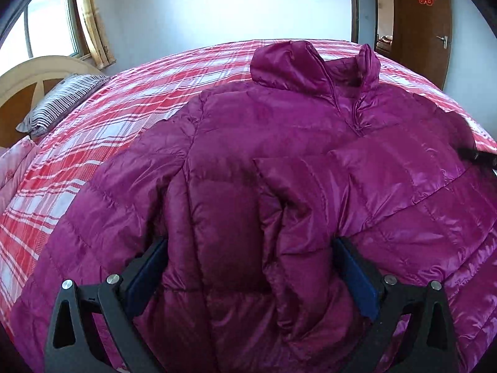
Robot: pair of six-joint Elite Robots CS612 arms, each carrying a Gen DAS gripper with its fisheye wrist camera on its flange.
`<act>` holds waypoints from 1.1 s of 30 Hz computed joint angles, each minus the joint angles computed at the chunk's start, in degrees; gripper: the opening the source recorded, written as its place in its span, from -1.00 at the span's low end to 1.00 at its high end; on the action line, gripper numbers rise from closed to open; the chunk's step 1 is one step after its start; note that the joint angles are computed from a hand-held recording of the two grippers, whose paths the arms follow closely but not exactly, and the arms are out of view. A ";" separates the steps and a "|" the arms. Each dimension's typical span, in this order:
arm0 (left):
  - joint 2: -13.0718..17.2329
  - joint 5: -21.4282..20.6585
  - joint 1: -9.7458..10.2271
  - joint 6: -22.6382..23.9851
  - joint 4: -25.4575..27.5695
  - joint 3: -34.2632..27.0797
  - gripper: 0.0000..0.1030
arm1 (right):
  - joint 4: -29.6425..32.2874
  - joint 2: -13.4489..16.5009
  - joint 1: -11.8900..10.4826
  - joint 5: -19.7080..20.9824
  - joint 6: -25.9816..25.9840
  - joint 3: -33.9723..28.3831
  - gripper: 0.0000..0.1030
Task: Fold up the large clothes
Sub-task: 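Lay the sleeve on the jacket body and open the right gripper, then reach the left gripper to the other sleeve cuff and close on it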
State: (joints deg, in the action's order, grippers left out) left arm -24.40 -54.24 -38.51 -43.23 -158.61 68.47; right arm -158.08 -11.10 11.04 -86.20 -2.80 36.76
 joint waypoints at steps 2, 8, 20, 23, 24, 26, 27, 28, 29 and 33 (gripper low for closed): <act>0.33 0.04 0.09 0.12 0.12 -0.50 0.98 | 3.72 1.36 -0.40 -0.04 0.86 -1.86 -0.26; 0.27 -1.72 0.42 -0.76 -1.08 0.00 0.98 | 0.54 1.22 -0.74 0.76 1.13 -0.24 -0.25; 0.22 -1.55 0.30 -0.87 -1.21 0.22 0.98 | -5.70 -7.20 -0.12 5.52 -3.92 14.57 -0.21; 0.22 -1.55 0.29 -0.89 -1.17 0.21 0.99 | -4.06 -6.01 -0.28 5.13 -3.53 13.94 -0.21; 0.24 -1.54 0.27 -0.90 -1.10 0.17 0.98 | -4.48 -5.75 -0.39 5.50 -3.34 14.10 -0.21; 0.21 -1.57 0.32 -0.86 -1.19 0.25 0.99 | -5.71 -5.37 -0.31 5.06 -3.32 14.16 -0.21; 0.20 -1.59 0.31 -0.87 -1.25 0.27 0.99 | -5.92 -5.26 -0.12 4.22 -3.28 14.06 -0.21; 0.21 -1.59 0.32 -0.87 -1.23 0.24 0.99 | -6.35 -5.23 0.13 3.23 -3.42 14.17 -0.21; 0.17 -1.66 0.29 -0.91 -1.23 0.26 0.99 | -7.03 -5.47 0.33 2.50 -3.60 14.82 -0.21; -0.78 -2.42 0.36 -1.32 -4.48 2.21 0.98 | -8.36 -5.10 0.56 1.51 -3.57 14.74 -0.20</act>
